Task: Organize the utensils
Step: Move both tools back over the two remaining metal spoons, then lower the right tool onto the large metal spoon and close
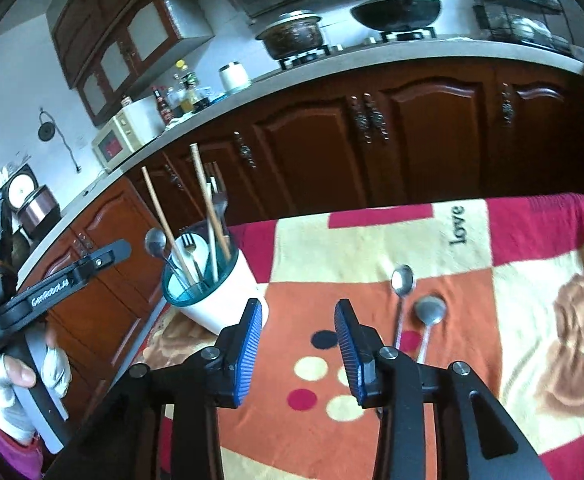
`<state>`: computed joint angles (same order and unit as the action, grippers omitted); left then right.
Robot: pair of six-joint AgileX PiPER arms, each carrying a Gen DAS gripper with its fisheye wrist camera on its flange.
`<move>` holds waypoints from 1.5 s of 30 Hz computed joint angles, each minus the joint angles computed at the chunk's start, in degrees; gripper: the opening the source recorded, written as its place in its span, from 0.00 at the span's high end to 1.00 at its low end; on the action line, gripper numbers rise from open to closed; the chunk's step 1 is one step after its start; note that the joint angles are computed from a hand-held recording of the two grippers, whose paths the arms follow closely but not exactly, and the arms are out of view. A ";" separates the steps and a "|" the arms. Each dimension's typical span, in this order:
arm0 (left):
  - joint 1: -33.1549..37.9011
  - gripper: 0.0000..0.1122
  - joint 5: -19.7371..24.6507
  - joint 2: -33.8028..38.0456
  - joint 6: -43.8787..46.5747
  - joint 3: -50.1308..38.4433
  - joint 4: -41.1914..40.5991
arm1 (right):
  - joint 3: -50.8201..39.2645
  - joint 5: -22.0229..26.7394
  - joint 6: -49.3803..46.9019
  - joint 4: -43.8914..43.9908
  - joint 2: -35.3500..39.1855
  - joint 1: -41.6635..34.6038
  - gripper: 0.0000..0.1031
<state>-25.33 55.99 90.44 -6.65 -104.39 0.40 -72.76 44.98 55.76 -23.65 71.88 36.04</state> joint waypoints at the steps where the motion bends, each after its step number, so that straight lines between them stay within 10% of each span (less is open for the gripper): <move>1: -1.30 0.66 -0.14 -0.40 -0.65 0.52 1.14 | 0.91 0.34 0.96 -0.46 -1.09 0.12 0.64; 29: -13.44 0.66 2.17 2.59 -0.94 2.80 -6.36 | 11.77 9.21 10.17 -5.04 -13.84 1.39 0.59; 45: -11.75 0.66 4.40 10.23 -0.37 -0.38 -8.72 | 18.37 -5.63 -21.79 26.06 -6.70 -24.10 0.59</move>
